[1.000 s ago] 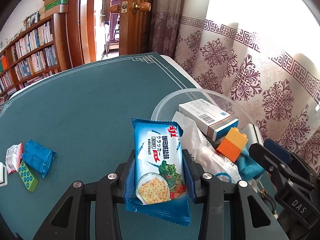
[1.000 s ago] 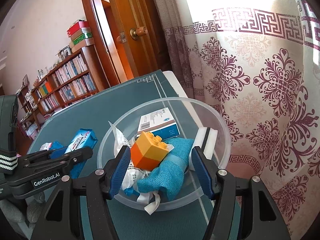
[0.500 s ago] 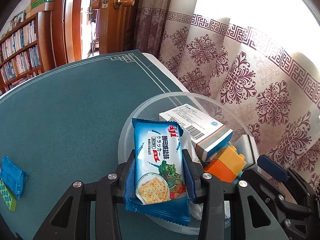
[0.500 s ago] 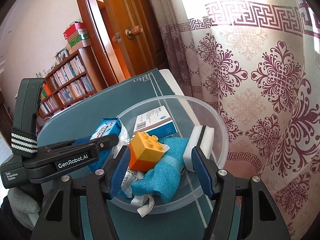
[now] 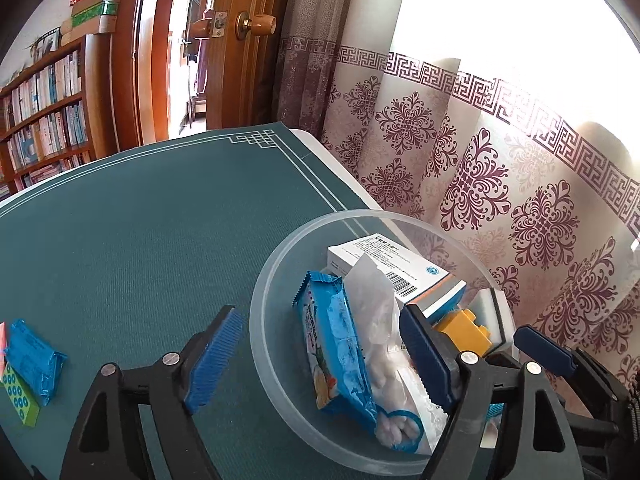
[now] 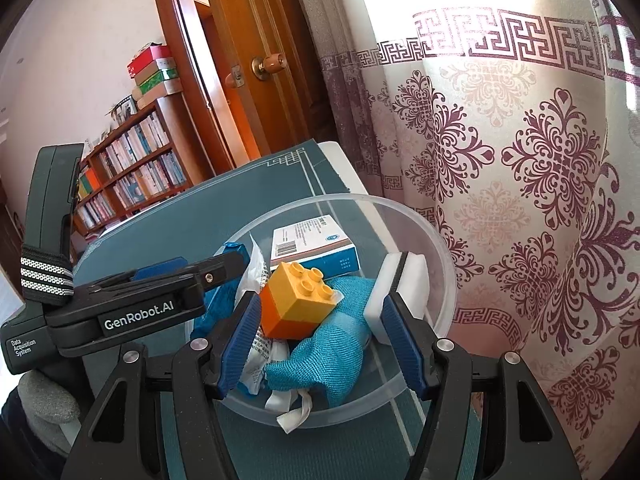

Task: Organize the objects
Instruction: 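Lower the cracker bag into the clear bowl and open the left gripper, then withdraw both grippers from the bowl back over the table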

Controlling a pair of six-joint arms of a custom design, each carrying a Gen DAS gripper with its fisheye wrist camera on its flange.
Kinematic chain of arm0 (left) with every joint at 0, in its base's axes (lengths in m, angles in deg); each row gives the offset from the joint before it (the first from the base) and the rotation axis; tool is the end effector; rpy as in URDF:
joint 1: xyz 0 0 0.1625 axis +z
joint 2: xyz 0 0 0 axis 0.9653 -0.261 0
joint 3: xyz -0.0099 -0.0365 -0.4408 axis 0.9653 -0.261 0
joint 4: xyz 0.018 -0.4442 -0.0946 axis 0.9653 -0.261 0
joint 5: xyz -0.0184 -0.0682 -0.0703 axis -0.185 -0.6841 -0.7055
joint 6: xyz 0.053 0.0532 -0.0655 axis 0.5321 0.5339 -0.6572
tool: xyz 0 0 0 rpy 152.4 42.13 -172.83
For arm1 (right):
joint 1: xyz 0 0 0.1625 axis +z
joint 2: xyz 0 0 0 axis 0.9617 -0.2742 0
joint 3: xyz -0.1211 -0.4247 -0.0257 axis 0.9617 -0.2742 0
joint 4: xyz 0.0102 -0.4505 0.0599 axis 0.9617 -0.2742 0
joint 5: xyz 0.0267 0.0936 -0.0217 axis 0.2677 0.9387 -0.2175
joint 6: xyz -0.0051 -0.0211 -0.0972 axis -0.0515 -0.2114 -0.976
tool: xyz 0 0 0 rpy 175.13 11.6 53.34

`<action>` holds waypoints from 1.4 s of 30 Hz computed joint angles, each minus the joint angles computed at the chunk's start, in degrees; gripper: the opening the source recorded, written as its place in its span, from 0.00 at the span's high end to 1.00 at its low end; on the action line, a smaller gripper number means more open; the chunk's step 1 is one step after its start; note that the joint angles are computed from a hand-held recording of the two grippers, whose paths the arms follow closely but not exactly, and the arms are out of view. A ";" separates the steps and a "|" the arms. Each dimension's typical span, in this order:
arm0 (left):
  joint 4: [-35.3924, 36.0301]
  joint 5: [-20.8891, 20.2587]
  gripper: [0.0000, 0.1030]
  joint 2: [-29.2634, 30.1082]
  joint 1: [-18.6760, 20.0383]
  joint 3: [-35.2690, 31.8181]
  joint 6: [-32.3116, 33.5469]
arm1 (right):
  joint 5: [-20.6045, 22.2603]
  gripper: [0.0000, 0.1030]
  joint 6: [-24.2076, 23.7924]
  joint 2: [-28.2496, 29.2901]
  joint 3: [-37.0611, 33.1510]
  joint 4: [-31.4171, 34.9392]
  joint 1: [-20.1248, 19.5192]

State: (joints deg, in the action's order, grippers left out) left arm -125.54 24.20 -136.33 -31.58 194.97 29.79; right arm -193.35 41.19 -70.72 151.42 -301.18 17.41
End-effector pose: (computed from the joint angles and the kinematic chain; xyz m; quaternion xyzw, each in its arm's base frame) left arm -0.2489 -0.5164 0.0695 0.1941 0.8850 -0.3429 0.2479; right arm 0.1208 -0.4329 0.1773 0.1780 -0.8719 0.4059 0.2083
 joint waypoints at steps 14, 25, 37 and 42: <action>0.97 12.23 0.06 -2.67 -4.30 5.73 -3.31 | -0.64 0.37 -1.12 0.99 0.84 -2.33 1.69; 3.69 19.78 0.01 -4.79 -8.15 10.16 -6.87 | -1.30 0.37 -1.37 1.50 1.93 -4.35 3.69; 13.14 23.14 0.01 -10.05 -10.38 14.93 -15.98 | -2.24 0.37 -2.07 3.64 2.85 -5.96 6.14; 18.26 24.15 0.01 -12.83 -10.46 16.44 -21.10 | -2.85 0.37 -1.96 4.71 3.09 -6.17 6.82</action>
State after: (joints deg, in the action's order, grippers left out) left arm -107.27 48.35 -149.15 -42.04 211.41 8.69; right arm -196.20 39.23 -66.01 154.51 -307.36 24.24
